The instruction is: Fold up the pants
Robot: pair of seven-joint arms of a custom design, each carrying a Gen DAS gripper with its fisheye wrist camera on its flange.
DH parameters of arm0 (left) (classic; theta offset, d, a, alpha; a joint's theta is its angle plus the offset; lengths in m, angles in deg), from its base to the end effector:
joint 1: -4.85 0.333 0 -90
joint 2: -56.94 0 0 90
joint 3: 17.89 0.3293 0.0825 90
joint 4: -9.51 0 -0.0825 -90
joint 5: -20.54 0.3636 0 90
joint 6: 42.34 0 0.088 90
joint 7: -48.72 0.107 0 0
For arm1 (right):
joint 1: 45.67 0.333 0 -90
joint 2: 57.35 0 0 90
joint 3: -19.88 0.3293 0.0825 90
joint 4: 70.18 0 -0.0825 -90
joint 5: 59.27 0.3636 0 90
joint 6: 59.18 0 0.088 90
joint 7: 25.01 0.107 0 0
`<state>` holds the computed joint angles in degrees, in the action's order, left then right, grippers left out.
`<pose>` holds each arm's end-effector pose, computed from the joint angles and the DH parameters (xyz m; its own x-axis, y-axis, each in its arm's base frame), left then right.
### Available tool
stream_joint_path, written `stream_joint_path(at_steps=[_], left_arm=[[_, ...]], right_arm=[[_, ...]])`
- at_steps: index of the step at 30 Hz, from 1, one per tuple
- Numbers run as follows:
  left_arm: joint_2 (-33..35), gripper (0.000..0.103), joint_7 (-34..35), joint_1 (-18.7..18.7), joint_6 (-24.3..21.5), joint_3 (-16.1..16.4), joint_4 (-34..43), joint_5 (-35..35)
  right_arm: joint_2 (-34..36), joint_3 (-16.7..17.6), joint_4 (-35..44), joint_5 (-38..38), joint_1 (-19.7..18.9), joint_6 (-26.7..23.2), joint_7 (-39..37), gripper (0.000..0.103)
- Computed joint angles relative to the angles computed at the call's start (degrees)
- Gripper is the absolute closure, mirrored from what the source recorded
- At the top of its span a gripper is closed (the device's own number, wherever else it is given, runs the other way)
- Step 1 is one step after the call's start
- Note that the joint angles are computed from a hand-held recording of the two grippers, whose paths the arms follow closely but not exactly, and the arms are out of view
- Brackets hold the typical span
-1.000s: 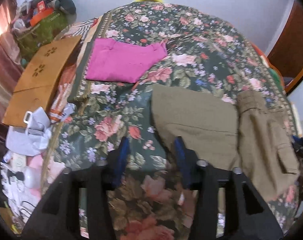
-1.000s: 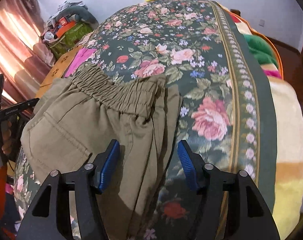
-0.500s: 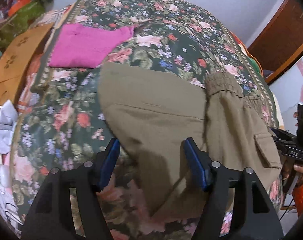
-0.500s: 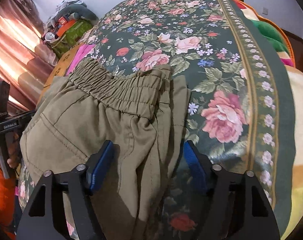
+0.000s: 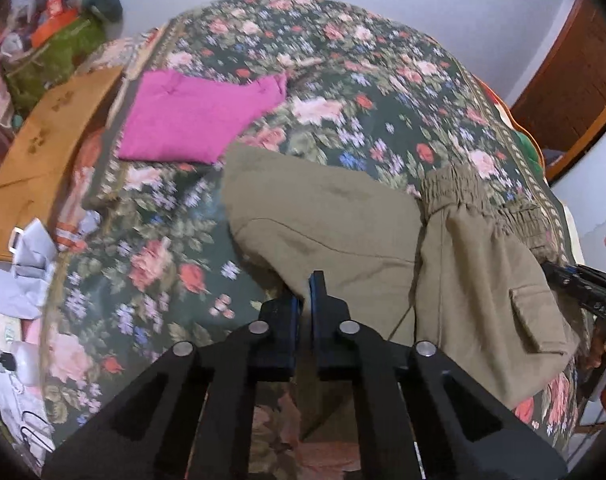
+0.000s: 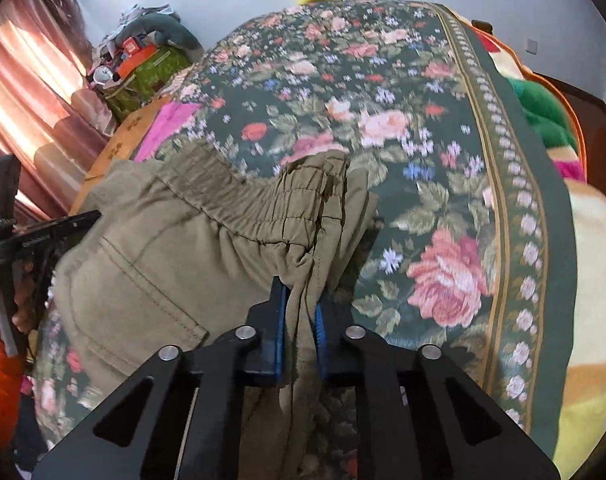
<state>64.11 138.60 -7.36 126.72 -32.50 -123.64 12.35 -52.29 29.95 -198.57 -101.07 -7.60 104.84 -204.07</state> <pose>0.4930 -0.2361 0.3722 -0.3440 -0.9308 0.1235 -0.8450 0.2495 -0.4730 0.3424 0.4349 0.4073 -0.0034 -0.9370 -0.3494 -0.8661 0.1775 -0.4673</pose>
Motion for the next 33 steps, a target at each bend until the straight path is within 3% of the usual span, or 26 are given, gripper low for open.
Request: stream_joint_path(at_steps=[3, 6, 11, 19, 27, 33], left_arm=[[-1.13, 0.100, 2.63, 1.03, -0.19, -0.75, 0.39, -2.96], [-2.02, 0.101, 1.98, 0.49, 0.32, 0.19, 0.86, -1.60], [-3.29, 0.102, -3.79, -0.54, 1.61, 2.59, 1.92, 6.98], [-4.44, 0.102, -9.61, 1.20, 4.05, 4.82, 4.17, 15.91], [-1.73, 0.102, -12.37, 3.50, 4.22, 6.73, 9.92, 19.10], [4.18, 0.102, -20.97, 1.79, 3.09, 11.86, 17.47, 28.52]], right_arm=[[-0.57, 0.11, 1.22, 0.82, -0.34, -1.03, -2.34, 0.095], [-0.64, 0.41, 3.79, 0.47, -0.46, -3.78, -4.62, 0.096], [0.95, 0.57, 9.61, -1.62, 0.16, -8.09, -6.99, 0.097], [5.53, -1.01, 20.49, -4.94, 2.03, -12.54, -11.49, 0.097], [15.20, -4.60, 35.73, -4.07, 4.34, -13.48, -18.23, 0.097], [24.26, -8.26, 48.35, 0.04, 6.69, -14.69, -24.79, 0.097]])
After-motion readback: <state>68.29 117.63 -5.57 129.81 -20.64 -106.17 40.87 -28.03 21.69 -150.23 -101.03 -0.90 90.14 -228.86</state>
